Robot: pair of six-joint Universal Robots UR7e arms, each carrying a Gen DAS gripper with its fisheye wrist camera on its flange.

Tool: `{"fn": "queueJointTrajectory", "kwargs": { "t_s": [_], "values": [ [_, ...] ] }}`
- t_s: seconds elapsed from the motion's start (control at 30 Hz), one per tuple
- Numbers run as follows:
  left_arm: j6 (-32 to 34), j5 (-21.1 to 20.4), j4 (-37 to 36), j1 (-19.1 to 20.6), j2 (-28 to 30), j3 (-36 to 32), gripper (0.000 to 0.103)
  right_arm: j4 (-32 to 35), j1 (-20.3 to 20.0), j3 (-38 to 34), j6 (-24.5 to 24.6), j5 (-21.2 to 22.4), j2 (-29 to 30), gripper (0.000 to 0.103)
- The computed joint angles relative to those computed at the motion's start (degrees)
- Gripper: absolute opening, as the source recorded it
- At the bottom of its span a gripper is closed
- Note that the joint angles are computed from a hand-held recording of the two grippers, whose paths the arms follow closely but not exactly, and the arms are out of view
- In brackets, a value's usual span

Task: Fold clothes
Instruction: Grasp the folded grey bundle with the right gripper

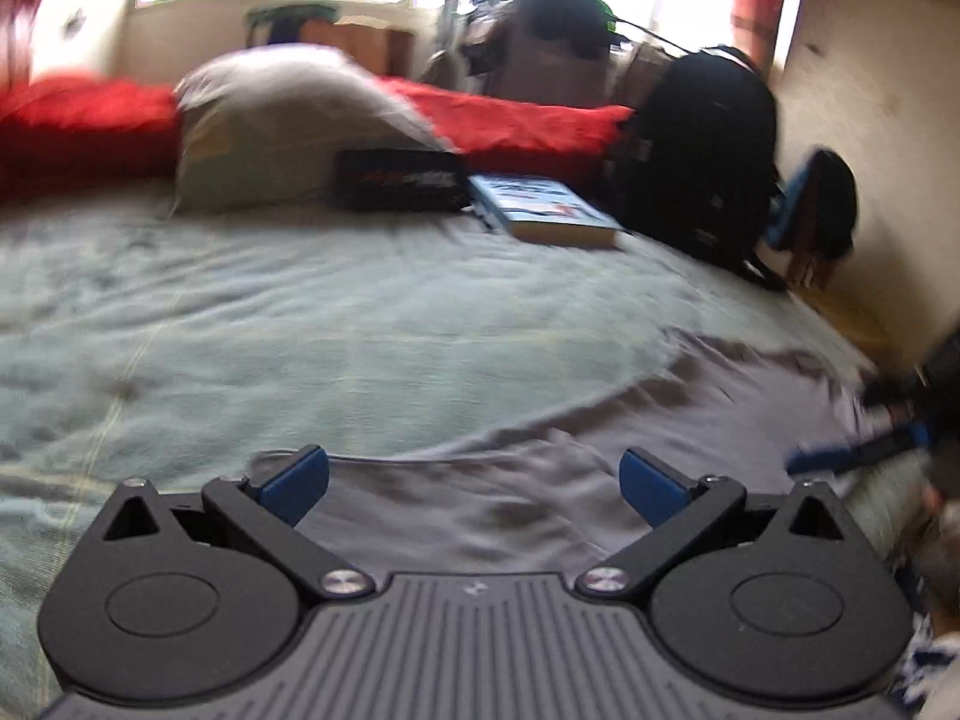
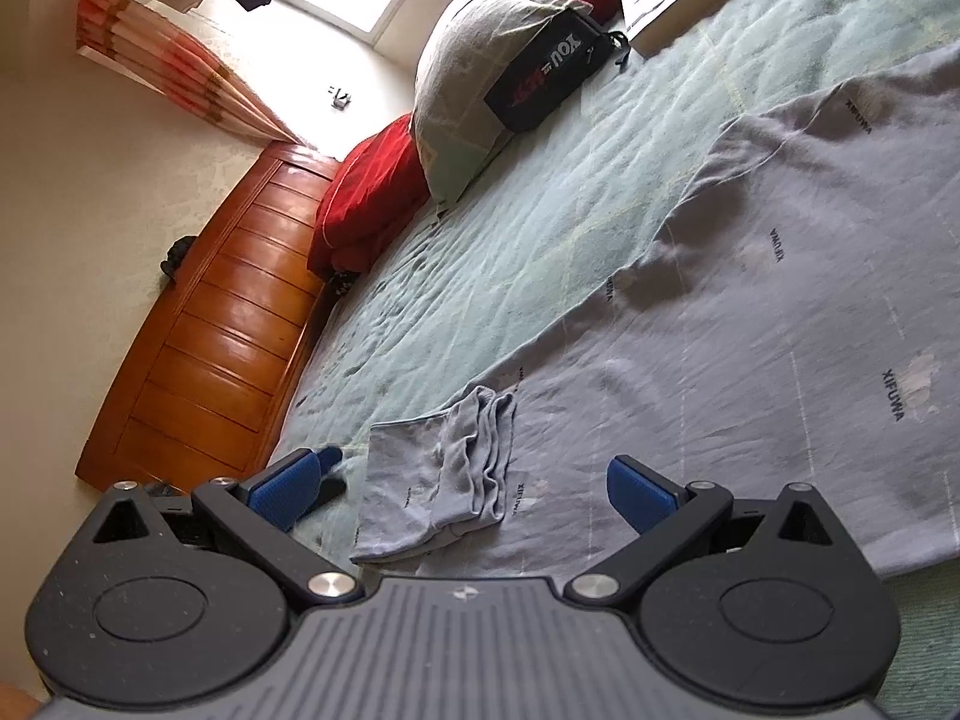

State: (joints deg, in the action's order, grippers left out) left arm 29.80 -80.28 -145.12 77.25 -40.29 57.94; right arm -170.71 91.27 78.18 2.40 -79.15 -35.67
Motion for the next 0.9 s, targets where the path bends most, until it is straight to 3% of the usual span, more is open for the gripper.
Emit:
{"fn": "queueJointTrajectory", "kwargs": {
  "t_s": [0.1, 0.17, 0.23, 0.33, 0.43, 0.57, 0.63, 0.73, 0.9],
  "values": [
    [-3.99, -4.13, 7.91, 2.25, 4.10, -8.71, 0.102, 0.49, 0.19, -0.18, -0.17, -0.20, 0.16, 0.103],
    [-6.59, -1.69, 12.18, 3.00, 7.03, -13.55, 0.102, 0.68, 0.36, -0.28, -0.25, -0.67, 0.15, 0.103],
    [-6.91, -0.61, 11.90, 3.46, 7.65, -13.74, 0.102, 0.77, 0.45, -0.35, -0.15, -0.99, 0.14, 0.103],
    [-4.21, 1.69, 8.37, 2.07, 4.40, -8.31, 0.102, 2.52, 0.56, -1.66, 0.01, -0.68, 0.65, 0.103],
    [3.13, 4.45, -0.25, 0.28, -0.27, 0.94, 0.102, 6.78, 0.35, -4.97, 0.23, 3.24, 2.34, 0.103],
    [13.45, 11.38, -13.68, -2.21, -4.42, 12.61, 0.102, 16.93, 0.06, -13.14, 1.03, 8.23, 7.05, 0.103],
    [15.33, 14.22, -18.42, -2.77, -5.47, 16.42, 0.102, 20.80, 0.31, -17.01, 1.80, 7.65, 9.44, 0.103],
    [14.64, 14.93, -21.15, -2.67, -7.00, 19.71, 0.102, 24.90, 0.79, -21.47, 3.63, 5.17, 12.24, 0.103],
    [12.20, 11.75, -23.37, -1.55, -8.67, 21.38, 0.102, 26.63, 2.02, -25.39, 3.80, 3.05, 14.39, 0.103]
  ]
}}
